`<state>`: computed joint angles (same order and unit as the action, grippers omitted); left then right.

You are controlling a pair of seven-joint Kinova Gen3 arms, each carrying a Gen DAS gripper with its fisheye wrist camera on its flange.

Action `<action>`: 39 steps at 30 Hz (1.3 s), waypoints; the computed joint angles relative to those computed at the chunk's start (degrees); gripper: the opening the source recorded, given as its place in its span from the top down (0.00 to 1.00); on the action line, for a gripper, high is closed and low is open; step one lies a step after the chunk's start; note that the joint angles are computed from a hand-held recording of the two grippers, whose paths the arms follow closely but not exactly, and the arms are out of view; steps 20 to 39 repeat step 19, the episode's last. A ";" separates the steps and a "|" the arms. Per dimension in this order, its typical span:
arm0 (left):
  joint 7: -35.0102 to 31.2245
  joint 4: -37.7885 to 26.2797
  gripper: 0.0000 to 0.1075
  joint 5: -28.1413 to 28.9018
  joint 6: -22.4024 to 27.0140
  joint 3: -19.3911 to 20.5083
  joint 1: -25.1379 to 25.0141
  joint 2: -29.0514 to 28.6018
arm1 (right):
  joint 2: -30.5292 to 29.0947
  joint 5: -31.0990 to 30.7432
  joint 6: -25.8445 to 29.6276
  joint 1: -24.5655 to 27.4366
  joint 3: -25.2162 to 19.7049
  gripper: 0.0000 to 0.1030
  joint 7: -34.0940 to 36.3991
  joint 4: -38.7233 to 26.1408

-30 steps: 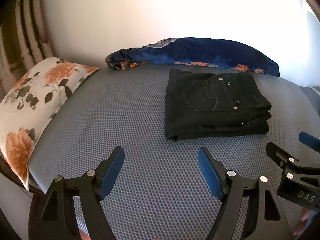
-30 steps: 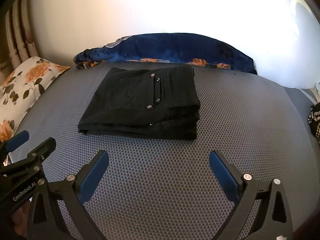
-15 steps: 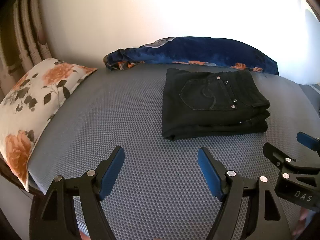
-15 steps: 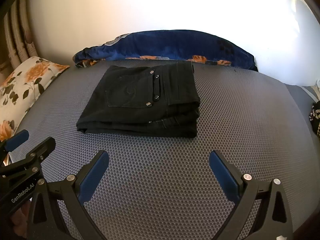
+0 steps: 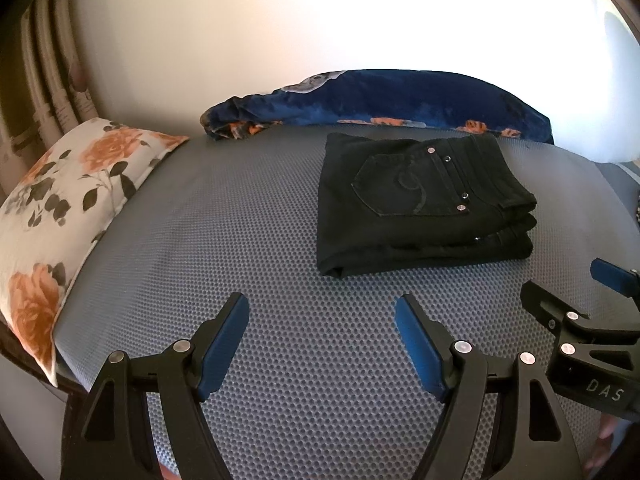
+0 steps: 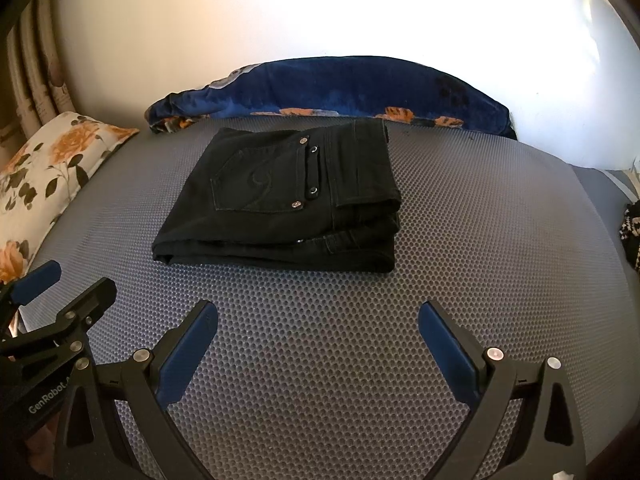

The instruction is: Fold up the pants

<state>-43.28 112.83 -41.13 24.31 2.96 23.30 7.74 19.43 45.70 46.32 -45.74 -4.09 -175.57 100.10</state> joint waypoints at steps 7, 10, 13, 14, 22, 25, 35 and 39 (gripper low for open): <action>0.07 0.05 0.29 0.12 0.08 0.10 0.10 0.13 | 0.26 -0.65 -0.09 0.05 -0.02 0.03 0.37 -0.09; -0.47 -0.02 0.29 0.63 0.15 0.25 -0.09 0.12 | 0.22 -0.66 0.01 -0.07 0.07 0.03 0.16 -0.11; -1.57 0.05 0.29 1.77 -0.27 0.36 -0.49 0.10 | 0.24 -0.74 -0.10 0.00 0.09 0.03 0.13 -0.08; -1.60 0.05 0.29 1.80 -0.28 0.27 -0.42 0.10 | 0.28 -0.86 -0.04 0.05 0.08 0.03 0.20 -0.14; -4.34 -0.04 0.29 4.29 -0.67 0.58 -1.26 0.05 | 0.29 -1.15 -0.15 0.10 0.07 0.03 0.23 -0.12; -4.34 -0.04 0.29 4.29 -0.67 0.58 -1.26 0.05 | 0.29 -1.15 -0.15 0.10 0.07 0.03 0.23 -0.12; -4.34 -0.04 0.29 4.29 -0.67 0.58 -1.26 0.05 | 0.29 -1.15 -0.15 0.10 0.07 0.03 0.23 -0.12; -4.34 -0.04 0.29 4.29 -0.67 0.58 -1.26 0.05 | 0.29 -1.15 -0.15 0.10 0.07 0.03 0.23 -0.12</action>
